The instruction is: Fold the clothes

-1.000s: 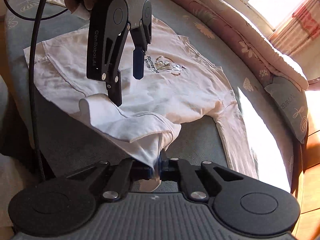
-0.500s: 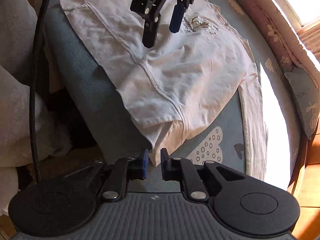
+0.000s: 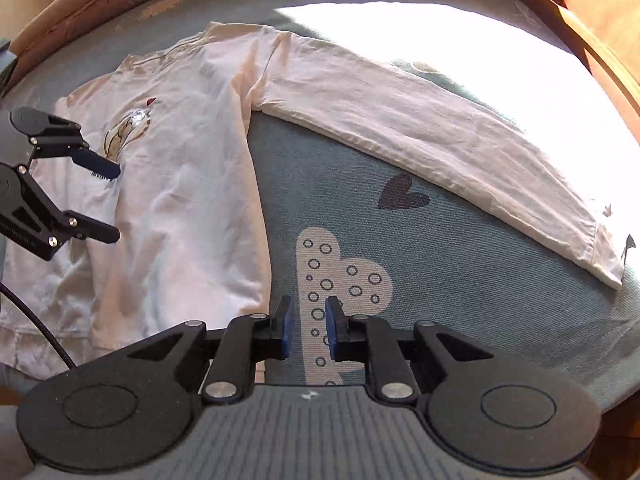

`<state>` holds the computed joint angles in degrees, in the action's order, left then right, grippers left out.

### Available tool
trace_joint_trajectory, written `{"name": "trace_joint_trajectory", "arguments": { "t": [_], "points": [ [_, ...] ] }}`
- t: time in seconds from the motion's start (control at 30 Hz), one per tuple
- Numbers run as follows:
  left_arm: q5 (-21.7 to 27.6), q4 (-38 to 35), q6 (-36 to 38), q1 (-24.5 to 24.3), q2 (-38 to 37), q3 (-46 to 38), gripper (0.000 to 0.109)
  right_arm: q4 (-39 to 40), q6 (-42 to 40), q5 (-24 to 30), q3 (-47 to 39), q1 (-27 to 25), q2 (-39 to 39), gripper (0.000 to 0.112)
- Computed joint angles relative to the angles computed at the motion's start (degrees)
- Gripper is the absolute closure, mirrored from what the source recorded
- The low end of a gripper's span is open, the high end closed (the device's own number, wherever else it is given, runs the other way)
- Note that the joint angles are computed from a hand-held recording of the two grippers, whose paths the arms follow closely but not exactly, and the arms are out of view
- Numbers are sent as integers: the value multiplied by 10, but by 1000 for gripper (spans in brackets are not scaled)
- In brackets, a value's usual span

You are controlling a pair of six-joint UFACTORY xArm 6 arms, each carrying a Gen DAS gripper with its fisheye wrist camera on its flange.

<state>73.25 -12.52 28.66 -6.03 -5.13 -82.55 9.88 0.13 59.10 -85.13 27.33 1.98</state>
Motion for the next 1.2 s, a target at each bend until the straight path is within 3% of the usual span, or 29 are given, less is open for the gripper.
{"name": "trace_joint_trajectory", "arguments": {
  "t": [0.27, 0.6, 0.8, 0.87, 0.97, 1.2],
  "points": [
    [23, 10, -60, 30, -54, 62, 35, 146, 39, -52, -144, -12, 160, 86],
    [1, -5, -110, 43, -71, 87, 35, 196, 141, -63, -358, -2, 343, 85],
    [-7, -9, -127, 45, -75, 93, 35, 266, 190, -117, -328, -2, 345, 80],
    [-7, -8, -129, 45, -75, 93, 35, 268, 213, -140, -311, -1, 339, 82],
    [-7, -6, -132, 43, -72, 90, 34, 209, 241, -132, -341, 3, 353, 99],
    [-9, 2, -140, 41, -65, 81, 35, 93, 236, -106, -443, -5, 406, 101]
  ]
}}
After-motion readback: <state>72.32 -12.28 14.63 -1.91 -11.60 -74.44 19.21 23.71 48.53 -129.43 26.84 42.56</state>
